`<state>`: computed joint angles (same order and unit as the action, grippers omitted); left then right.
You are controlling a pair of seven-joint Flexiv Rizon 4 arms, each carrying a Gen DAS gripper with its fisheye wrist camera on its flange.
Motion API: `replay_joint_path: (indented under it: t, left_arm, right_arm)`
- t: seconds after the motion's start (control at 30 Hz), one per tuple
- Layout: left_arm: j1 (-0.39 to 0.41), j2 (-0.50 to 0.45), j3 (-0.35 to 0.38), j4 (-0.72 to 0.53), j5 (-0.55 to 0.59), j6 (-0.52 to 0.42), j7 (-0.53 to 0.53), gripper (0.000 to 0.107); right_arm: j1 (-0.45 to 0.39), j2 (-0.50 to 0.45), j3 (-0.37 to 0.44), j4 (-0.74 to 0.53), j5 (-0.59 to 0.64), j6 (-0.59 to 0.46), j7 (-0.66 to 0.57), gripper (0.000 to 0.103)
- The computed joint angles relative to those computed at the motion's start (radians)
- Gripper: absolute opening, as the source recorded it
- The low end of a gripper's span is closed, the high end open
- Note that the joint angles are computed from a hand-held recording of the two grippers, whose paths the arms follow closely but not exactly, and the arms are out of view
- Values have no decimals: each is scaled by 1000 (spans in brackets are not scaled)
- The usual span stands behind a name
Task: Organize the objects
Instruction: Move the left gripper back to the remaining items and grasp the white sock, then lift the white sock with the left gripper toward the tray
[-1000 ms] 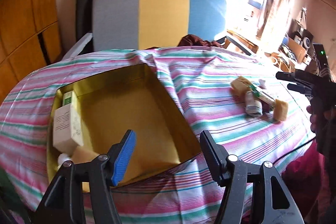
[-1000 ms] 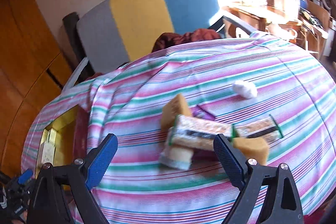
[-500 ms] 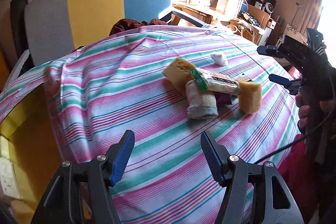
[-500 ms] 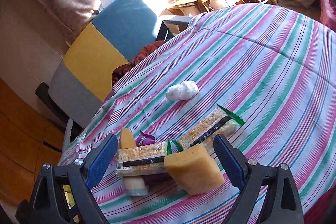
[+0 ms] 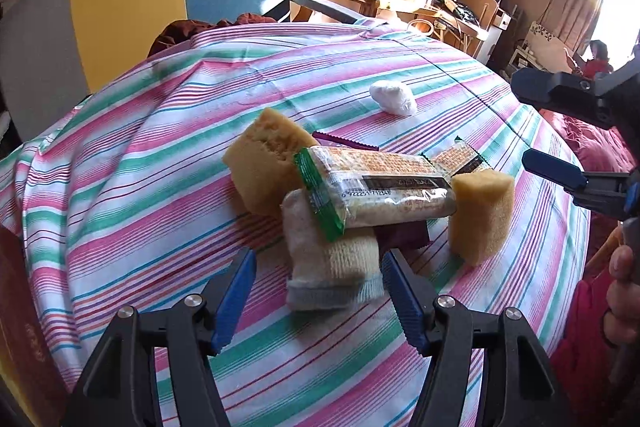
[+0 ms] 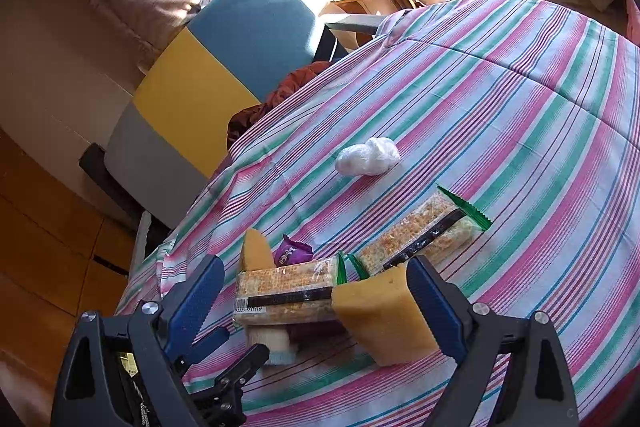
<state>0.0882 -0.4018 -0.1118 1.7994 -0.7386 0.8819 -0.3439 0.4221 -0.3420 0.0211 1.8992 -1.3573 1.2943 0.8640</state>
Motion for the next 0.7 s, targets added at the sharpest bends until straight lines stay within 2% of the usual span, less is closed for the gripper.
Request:
replay_joint_path:
  t: [0.1,0.17,0.27,0.47,0.7]
  left_arm:
    - [-8,-34,-6,-34,11,-8,-34,63]
    - [-2,-52,-15,-56,8,-36,-42,54]
    - [14,-42,-32,-34,-34,-32,6,50]
    - [48,14,-1,35,-97,-82,71,49]
    - [77,129,70,175,-168,-113,211,49]
  right_arm:
    - [1,-5,4,-4,19,0,-26,94]
    - [3,-7,3,-5,32,2,-43,94]
    - [5,-13,-1,-8,46,14,-58,94]
    - [20,-15,-9,-8,82,10,-93,94]
    - [29,-3,-13,7,102,-15,-79,94]
